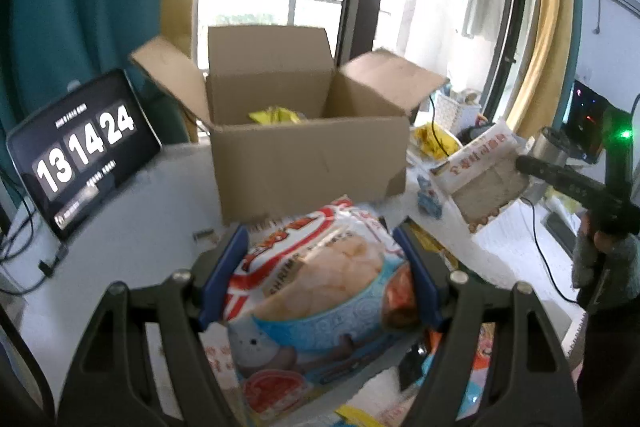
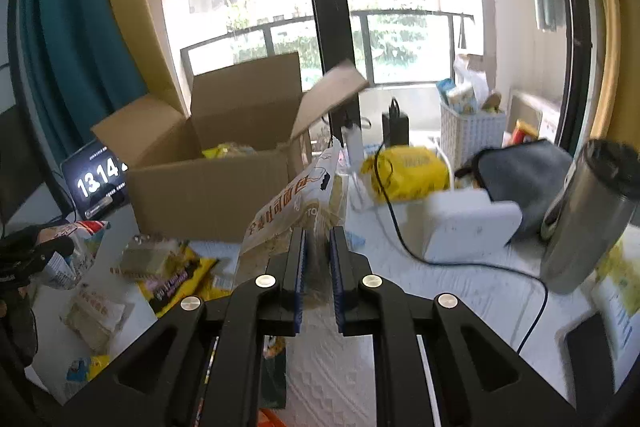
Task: Organize snacks
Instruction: 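Carry the bread pack and shrimp-chip bag into the cardboard box and open both grippers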
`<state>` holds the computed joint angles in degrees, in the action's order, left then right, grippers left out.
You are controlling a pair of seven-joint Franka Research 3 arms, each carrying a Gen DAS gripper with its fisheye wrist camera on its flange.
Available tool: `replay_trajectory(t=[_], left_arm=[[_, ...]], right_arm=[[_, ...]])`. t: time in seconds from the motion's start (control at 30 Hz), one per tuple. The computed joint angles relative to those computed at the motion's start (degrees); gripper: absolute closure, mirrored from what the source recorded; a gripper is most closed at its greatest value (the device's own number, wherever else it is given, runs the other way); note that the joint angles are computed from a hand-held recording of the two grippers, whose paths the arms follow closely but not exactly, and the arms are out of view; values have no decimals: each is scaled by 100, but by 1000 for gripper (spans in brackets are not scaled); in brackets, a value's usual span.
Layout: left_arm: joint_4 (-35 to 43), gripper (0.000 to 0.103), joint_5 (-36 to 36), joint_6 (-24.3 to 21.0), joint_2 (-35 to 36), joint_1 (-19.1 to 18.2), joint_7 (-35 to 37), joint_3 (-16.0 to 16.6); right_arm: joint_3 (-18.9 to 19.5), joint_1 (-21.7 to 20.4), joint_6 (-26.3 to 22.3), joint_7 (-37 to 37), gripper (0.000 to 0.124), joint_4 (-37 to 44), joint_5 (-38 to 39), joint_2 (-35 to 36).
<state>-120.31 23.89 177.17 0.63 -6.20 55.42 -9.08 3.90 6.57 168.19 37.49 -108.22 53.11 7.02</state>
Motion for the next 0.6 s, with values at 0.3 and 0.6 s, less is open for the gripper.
replay_trajectory(t=[0.3, 0.6], left_arm=[[401, 28, 800, 80, 146, 96, -579, 182], [945, 28, 1639, 84, 377, 73, -1165, 436]], right_arm=[[62, 61, 147, 142, 112, 408, -241, 124], [208, 25, 201, 302, 112, 944, -454, 439]])
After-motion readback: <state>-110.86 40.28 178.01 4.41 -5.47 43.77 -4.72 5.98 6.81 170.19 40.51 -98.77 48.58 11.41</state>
